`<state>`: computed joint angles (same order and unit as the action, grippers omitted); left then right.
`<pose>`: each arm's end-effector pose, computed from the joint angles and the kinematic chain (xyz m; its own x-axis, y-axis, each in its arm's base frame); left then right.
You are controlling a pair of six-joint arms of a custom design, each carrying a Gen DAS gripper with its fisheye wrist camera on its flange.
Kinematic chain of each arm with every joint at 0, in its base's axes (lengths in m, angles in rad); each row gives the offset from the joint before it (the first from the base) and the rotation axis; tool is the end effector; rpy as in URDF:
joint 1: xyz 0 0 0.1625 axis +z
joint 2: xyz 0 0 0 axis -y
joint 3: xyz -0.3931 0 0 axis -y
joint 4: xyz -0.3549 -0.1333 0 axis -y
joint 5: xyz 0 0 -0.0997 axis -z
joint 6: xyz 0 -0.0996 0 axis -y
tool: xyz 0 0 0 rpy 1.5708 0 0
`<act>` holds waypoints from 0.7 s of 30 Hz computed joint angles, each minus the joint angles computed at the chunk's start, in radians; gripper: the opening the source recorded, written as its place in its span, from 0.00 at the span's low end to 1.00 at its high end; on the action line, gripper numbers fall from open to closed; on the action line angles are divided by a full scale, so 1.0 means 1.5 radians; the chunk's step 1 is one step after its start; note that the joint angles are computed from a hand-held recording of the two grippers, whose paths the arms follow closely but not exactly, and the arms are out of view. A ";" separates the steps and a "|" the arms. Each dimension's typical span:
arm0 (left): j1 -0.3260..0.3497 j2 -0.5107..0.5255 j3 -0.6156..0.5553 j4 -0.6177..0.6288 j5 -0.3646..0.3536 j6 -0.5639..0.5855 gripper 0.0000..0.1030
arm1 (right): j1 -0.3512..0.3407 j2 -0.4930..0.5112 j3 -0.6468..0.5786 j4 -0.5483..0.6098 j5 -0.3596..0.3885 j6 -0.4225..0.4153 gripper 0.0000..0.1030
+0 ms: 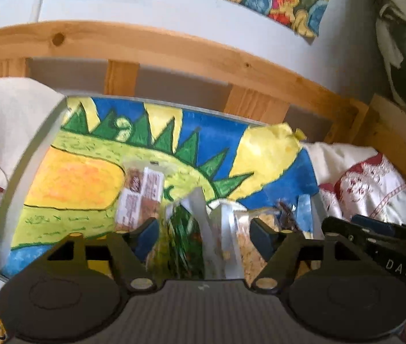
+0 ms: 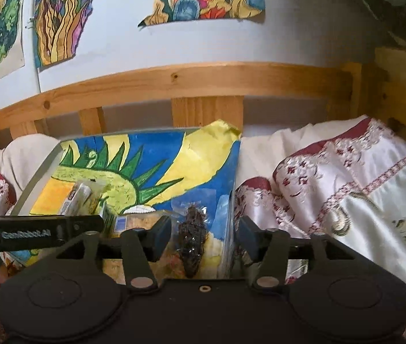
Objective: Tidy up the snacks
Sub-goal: 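Open both tools and withdraw them from the tray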
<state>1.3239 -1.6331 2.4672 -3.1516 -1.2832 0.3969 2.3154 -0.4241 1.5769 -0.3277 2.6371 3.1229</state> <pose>0.0706 -0.3808 0.2896 -0.8317 0.3190 -0.4546 0.5431 0.6380 -0.5460 0.3468 -0.3083 -0.1031 -0.7485 0.0991 0.6557 -0.5119 0.5421 -0.6663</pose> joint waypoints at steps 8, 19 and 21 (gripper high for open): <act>-0.018 -0.078 0.010 0.023 0.004 -0.008 0.90 | 0.050 0.000 -0.015 -0.009 0.063 -0.014 0.80; -0.031 -0.250 0.015 0.152 0.021 0.014 0.99 | 0.142 0.030 -0.084 0.089 0.096 0.042 0.97; -0.025 -0.280 0.015 0.178 0.026 0.026 0.99 | 0.161 0.042 -0.106 0.123 0.097 0.065 0.99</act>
<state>1.2858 -2.0530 2.4892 -2.8847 -1.2449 0.4360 2.5569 -0.3616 1.4185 -0.1430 2.7826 3.2199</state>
